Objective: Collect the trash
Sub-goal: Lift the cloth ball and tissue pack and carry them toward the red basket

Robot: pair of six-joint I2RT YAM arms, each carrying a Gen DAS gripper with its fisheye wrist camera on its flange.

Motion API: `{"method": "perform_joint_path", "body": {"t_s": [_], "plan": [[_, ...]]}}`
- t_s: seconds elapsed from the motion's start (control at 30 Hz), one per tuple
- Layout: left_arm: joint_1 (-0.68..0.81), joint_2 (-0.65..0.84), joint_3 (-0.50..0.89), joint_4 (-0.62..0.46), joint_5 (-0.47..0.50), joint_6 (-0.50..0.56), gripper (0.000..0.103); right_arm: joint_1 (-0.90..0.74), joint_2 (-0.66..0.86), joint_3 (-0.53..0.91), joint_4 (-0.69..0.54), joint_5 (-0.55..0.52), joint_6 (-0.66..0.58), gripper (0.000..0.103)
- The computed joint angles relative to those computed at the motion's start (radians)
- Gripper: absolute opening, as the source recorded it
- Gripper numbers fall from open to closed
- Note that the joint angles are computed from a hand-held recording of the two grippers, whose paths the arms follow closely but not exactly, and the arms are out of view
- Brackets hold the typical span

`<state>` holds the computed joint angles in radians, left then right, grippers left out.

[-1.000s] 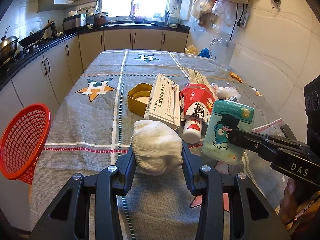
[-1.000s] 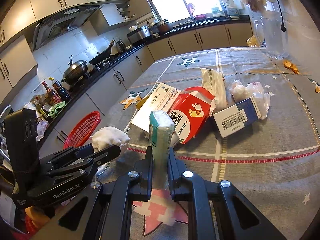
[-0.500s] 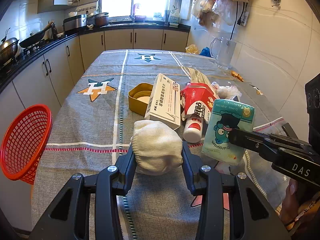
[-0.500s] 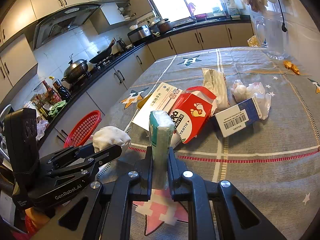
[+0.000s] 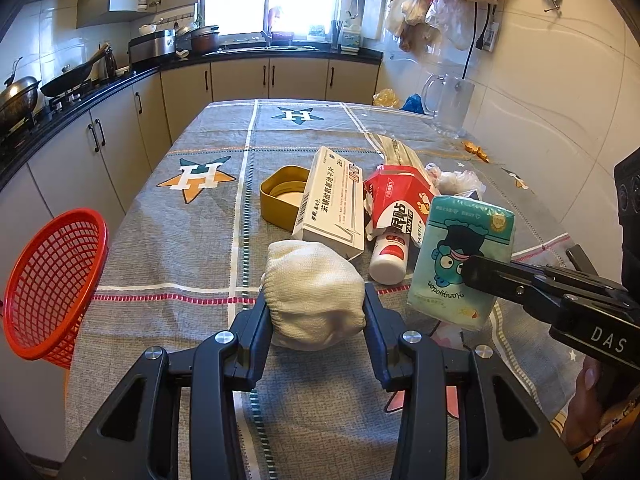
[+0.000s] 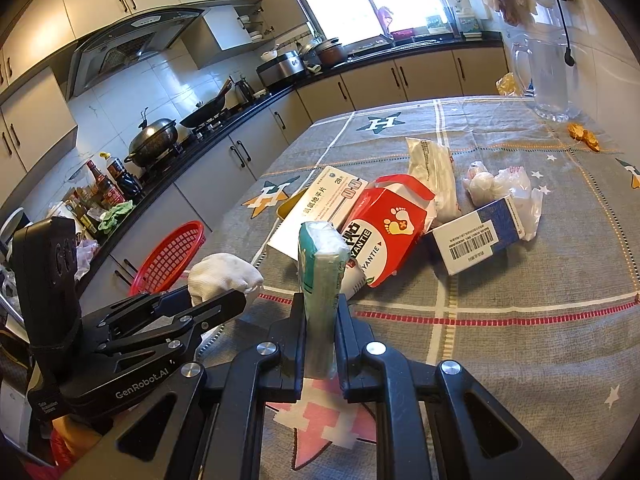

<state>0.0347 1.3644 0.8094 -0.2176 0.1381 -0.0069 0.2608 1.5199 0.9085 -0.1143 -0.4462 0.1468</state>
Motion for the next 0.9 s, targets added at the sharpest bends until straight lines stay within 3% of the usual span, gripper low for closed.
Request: {"method": "perform_joint_path", "body": {"t_s": [0.9], "plan": [[0.077, -0.049, -0.025, 0.015, -0.017, 0.011, 0.04, 0.069, -0.008, 0.049, -0.041, 0.021, -0.016, 0.014]]}}
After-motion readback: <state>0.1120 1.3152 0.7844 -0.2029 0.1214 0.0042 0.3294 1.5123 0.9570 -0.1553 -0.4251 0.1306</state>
